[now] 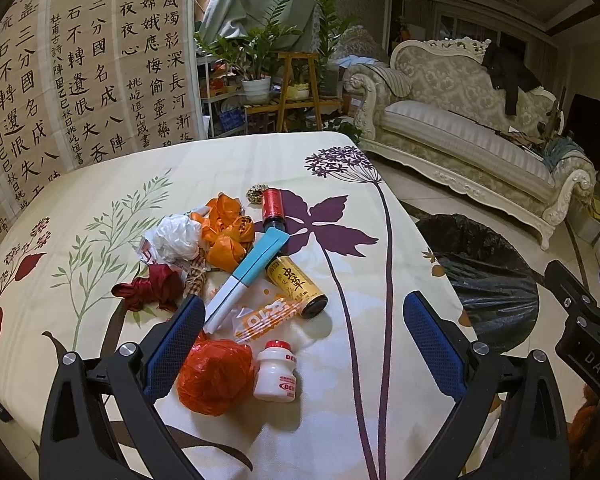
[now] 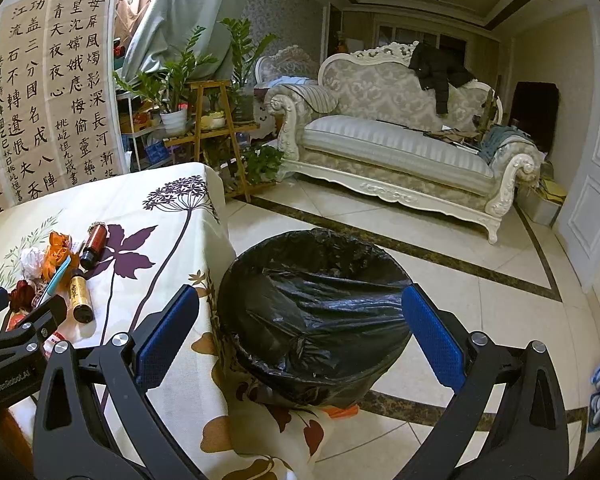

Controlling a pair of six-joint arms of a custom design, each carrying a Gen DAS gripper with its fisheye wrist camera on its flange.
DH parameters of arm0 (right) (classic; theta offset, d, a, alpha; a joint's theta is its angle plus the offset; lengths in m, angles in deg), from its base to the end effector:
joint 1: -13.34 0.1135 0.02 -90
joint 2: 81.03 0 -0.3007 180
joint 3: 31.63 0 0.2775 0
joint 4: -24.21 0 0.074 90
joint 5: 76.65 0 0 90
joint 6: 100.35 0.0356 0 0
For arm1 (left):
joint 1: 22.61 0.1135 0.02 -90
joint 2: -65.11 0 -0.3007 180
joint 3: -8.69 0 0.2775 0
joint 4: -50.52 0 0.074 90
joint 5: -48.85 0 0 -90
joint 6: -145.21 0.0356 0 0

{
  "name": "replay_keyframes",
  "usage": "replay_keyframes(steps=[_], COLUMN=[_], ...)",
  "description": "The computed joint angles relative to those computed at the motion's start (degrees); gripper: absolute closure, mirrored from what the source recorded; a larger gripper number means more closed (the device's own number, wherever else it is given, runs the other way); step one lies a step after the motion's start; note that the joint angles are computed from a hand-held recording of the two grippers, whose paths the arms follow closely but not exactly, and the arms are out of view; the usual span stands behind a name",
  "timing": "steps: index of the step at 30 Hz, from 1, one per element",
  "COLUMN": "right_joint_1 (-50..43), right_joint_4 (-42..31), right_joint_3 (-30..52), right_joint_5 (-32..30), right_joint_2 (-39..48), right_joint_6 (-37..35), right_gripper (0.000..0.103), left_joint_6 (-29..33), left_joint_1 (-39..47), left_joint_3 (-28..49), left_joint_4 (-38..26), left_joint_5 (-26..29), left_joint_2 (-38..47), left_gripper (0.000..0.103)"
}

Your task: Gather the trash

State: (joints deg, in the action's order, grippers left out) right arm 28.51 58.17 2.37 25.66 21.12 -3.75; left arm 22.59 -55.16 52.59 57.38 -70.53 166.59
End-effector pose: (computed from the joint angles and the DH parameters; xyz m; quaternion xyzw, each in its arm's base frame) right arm 0.2689 0.0650 0.0888 -0.0156 0.8799 -0.0052 0.4748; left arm 0.2582 -0.1441 0.0926 -0.0858 0.9110 0.0261 0.4026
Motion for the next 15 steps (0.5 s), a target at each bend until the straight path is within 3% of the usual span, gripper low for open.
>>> replay_keyframes(steps=[15], right_joint_1=[-0.58], right_joint_4=[-0.56], right_joint_3=[-0.06], right_joint_5=[-0.54], right_joint_2=[-0.70], right_joint_6=[-0.09], right_gripper=[0.004], left_joint_6=[0.05], left_joint_1=[0.25], left_joint_3=[-0.22], left_joint_4=[0.40], left_joint_5=[0.25], left_joint_2=[0.19], left_gripper=[0.006])
